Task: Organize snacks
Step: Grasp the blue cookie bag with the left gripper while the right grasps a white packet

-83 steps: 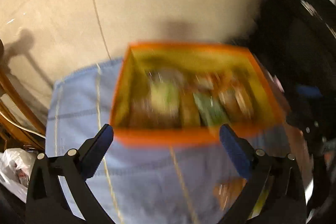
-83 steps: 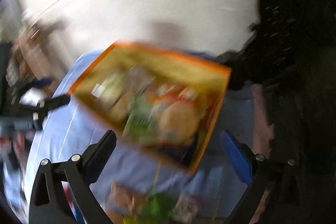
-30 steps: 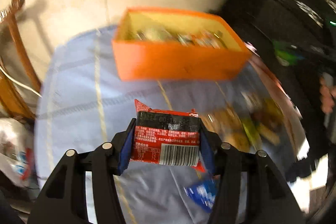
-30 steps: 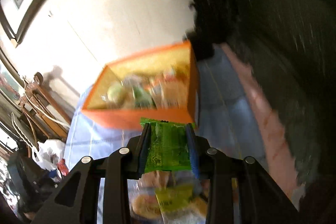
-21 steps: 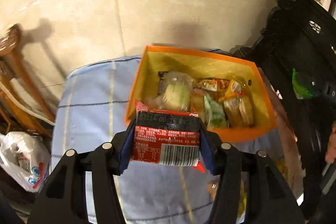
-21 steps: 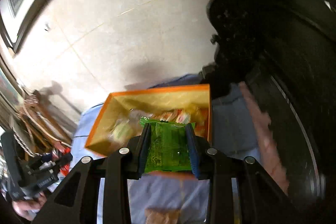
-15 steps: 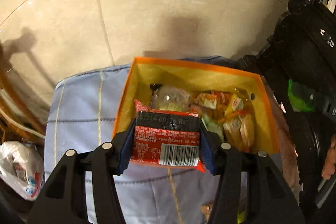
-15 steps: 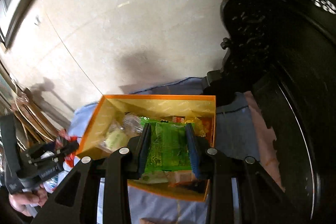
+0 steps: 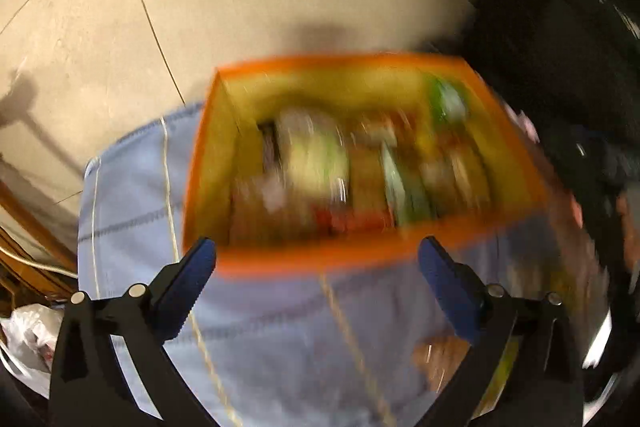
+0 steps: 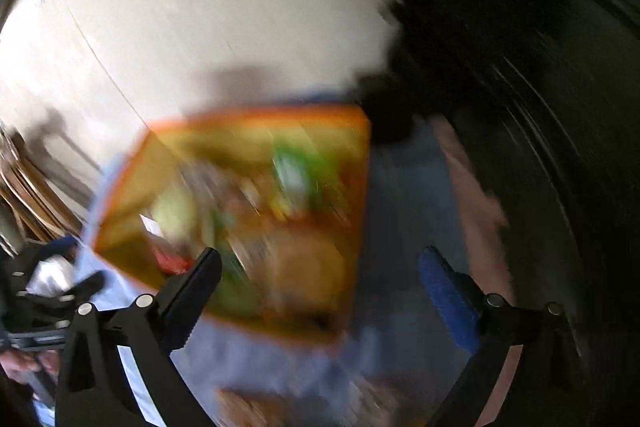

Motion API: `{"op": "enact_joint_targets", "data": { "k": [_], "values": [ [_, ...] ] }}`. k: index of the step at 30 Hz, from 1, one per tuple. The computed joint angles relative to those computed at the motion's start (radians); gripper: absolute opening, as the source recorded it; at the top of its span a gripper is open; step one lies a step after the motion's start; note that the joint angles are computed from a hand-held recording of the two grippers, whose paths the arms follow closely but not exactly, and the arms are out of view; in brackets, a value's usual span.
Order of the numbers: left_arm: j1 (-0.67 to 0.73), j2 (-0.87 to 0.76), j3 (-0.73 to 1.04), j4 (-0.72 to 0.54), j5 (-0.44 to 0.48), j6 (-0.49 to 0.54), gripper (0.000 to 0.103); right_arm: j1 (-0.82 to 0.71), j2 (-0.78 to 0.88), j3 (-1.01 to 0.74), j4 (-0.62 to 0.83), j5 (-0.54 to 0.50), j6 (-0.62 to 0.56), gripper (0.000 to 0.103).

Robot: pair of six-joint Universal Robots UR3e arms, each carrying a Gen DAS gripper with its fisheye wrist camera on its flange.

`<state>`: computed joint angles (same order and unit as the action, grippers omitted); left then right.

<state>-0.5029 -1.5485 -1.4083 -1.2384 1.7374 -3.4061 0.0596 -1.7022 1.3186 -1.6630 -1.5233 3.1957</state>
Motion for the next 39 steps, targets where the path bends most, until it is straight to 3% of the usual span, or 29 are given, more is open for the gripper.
{"op": "enact_joint_targets", "data": {
  "k": [2, 4, 7, 10, 14, 17, 19, 20, 21, 22, 23, 24, 25, 28, 31, 36, 39],
  "values": [
    [-0.081, 0.106, -0.133, 0.001, -0.011, 0.028, 0.099, 0.002, -0.097, 0.142, 0.055, -0.083, 0.02, 0.099],
    [-0.25, 0.169, -0.226, -0.028, 0.005, 0.054, 0.099, -0.023, -0.191, 0.296, 0.1, -0.093, 0.048, 0.099],
    [-0.463, 0.139, -0.252, -0.069, 0.028, 0.06, 0.099, -0.05, -0.271, 0.475, 0.074, -0.072, 0.092, 0.099],
    [-0.628, 0.077, -0.289, 0.012, 0.107, -0.011, 0.099, 0.029, -0.241, 0.551, -0.027, -0.164, 0.152, 0.099],
    [-0.6, 0.069, -0.394, 0.146, -0.005, -0.07, 0.099, 0.135, -0.17, 0.571, -0.093, -0.243, 0.204, 0.099],
    [-0.608, 0.021, -0.438, 0.232, 0.052, -0.032, 0.099, 0.226, -0.123, 0.576, -0.148, -0.325, 0.231, 0.099],
    [-0.588, 0.01, -0.48, 0.28, 0.03, -0.016, 0.099, 0.204, -0.149, 0.596, -0.158, -0.295, 0.245, 0.098],
    [-0.565, 0.016, -0.498, 0.282, -0.012, -0.009, 0.099, 0.19, -0.181, 0.615, -0.167, -0.28, 0.265, 0.09],
    [-0.545, 0.032, -0.537, 0.306, -0.055, -0.007, 0.097, 0.161, -0.223, 0.634, -0.166, -0.233, 0.251, 0.067],
    [-0.546, 0.055, -0.573, 0.348, -0.057, -0.021, 0.092, 0.161, -0.231, 0.63, -0.148, -0.228, 0.24, 0.057],
    [-0.552, 0.066, -0.581, 0.352, -0.053, -0.02, 0.088, 0.167, -0.235, 0.621, -0.13, -0.226, 0.231, 0.056],
    [-0.552, 0.09, -0.578, 0.339, -0.06, -0.004, 0.067, 0.164, -0.256, 0.622, -0.116, -0.207, 0.226, 0.053],
    [-0.541, 0.108, -0.563, 0.303, -0.075, -0.014, 0.062, 0.157, -0.274, 0.624, -0.108, -0.19, 0.225, 0.049],
    [-0.477, 0.17, -0.56, 0.225, -0.161, -0.061, 0.059, 0.119, -0.349, 0.634, -0.084, -0.128, 0.237, 0.047],
    [-0.492, 0.177, -0.513, 0.144, -0.113, -0.114, 0.059, 0.023, -0.474, 0.656, -0.024, -0.045, 0.192, 0.047],
    [-0.467, 0.261, -0.456, 0.039, -0.095, -0.158, 0.059, 0.066, -0.49, 0.557, 0.034, -0.074, 0.216, 0.046],
    [-0.44, 0.323, -0.423, -0.045, -0.087, -0.135, 0.059, -0.016, -0.547, 0.526, 0.093, -0.017, 0.148, 0.046]
  ]
}}
